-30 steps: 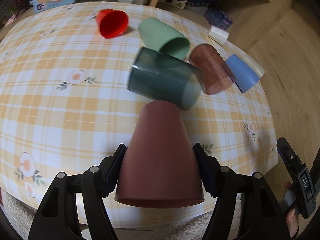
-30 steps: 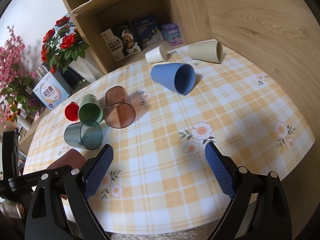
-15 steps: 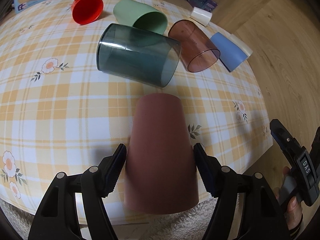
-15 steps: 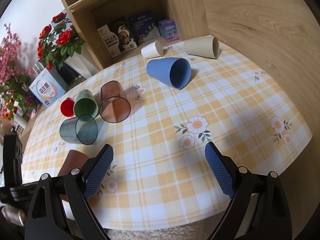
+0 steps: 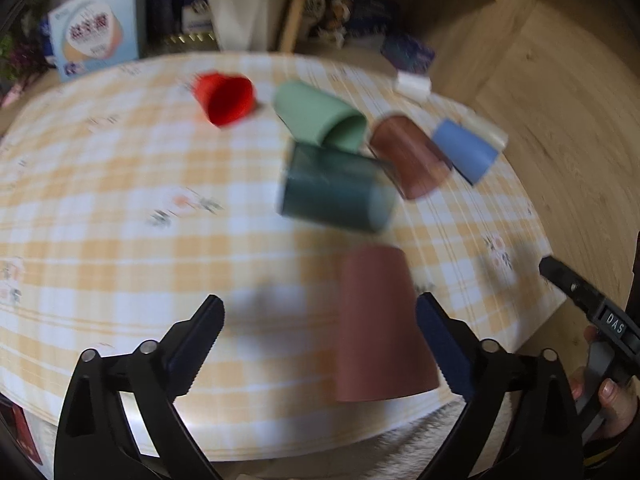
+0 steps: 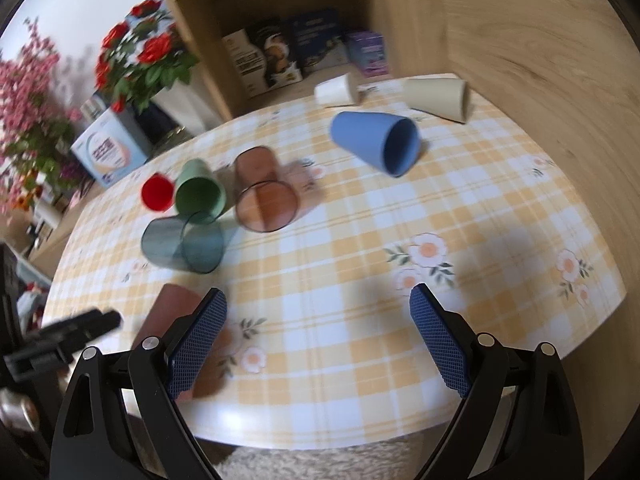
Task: Flip cup upside down
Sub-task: 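Grasp the pink cup with the right tool while the left tool opens and releases it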
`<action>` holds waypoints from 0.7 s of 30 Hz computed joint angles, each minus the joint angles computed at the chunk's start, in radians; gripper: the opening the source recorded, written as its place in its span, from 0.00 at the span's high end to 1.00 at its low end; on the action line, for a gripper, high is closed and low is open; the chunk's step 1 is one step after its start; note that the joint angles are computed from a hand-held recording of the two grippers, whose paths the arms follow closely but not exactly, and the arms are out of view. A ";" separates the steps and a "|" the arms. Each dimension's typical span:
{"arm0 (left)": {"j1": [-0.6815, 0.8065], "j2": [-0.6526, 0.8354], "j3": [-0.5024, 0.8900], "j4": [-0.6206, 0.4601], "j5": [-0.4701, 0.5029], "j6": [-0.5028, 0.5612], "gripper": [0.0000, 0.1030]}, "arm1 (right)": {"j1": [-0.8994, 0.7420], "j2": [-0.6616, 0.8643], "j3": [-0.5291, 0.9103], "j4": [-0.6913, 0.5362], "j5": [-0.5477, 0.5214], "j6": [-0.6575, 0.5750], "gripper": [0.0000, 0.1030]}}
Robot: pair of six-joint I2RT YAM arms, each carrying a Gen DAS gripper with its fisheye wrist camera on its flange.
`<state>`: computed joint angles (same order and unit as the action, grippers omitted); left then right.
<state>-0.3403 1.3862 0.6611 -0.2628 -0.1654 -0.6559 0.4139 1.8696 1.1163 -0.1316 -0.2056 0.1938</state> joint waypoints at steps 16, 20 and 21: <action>0.307 -0.497 -0.238 -0.096 -0.158 0.217 0.06 | 0.178 0.297 0.486 -0.433 -0.121 -0.005 0.13; 0.406 -0.564 -0.278 -0.120 -0.114 0.254 0.06 | 0.206 0.402 0.646 -0.543 -0.134 0.056 0.13; 0.436 -0.571 -0.283 -0.131 -0.102 0.263 0.06 | 0.215 0.422 0.677 -0.563 -0.126 0.061 0.13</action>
<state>0.0955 0.8155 0.3786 -0.3938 -0.2673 -0.3927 0.6290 2.2913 1.7936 -0.6947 -0.3320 0.2550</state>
